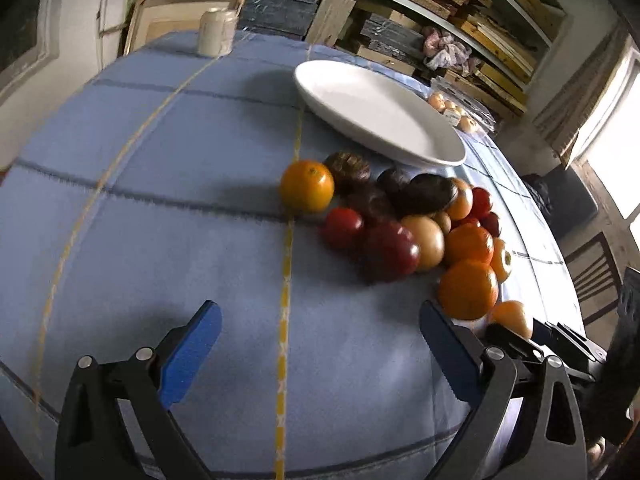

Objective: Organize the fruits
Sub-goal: 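Grasp the dark red apple with the left gripper while the right gripper lifts the pear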

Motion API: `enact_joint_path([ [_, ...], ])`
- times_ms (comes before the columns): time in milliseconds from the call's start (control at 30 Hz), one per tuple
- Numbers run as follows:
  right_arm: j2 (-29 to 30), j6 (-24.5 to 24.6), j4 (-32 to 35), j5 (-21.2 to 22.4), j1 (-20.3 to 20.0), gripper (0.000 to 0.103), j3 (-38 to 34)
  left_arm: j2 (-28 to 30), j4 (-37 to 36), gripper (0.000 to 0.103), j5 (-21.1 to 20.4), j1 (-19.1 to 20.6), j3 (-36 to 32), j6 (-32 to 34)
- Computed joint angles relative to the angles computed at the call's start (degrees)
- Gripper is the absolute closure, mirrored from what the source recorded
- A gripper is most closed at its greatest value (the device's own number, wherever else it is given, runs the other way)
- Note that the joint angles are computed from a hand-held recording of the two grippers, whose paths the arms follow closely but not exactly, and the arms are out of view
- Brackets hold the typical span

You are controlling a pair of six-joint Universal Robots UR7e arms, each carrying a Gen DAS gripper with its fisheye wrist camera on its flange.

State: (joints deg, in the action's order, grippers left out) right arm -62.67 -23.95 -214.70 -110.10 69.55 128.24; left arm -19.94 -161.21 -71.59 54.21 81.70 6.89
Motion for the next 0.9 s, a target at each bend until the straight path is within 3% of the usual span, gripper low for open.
enact_joint_path([
  [67,-0.85,0.82,-0.38,2.68,-1.24,0.057,0.73,0.49,1.13,0.004,-0.61,-0.67,-0.80,1.83],
  [167,-2.48,2.53,0.66,6.25,-3.03,0.057,1.62,1.98,-0.60,0.006,1.81,-2.26,-0.97,5.88],
  [300,-3.46,3.37,1.57,8.88,-4.23,0.057,2.19,3.51,3.70,0.025,0.06,-1.89,-3.97,5.15],
  [367,-3.92,3.61,2.17,10.12,-4.75,0.057,2.28,4.18,6.64,0.040,-0.81,-1.43,-5.77,4.59],
  [567,-4.96,4.56,3.17,13.31,-6.19,0.057,2.75,5.33,8.11,0.052,-2.61,-1.22,-7.69,5.58],
  [900,-5.27,4.70,4.22,14.74,-6.72,0.057,2.46,7.48,7.45,0.051,-2.38,-1.47,-10.39,6.49],
])
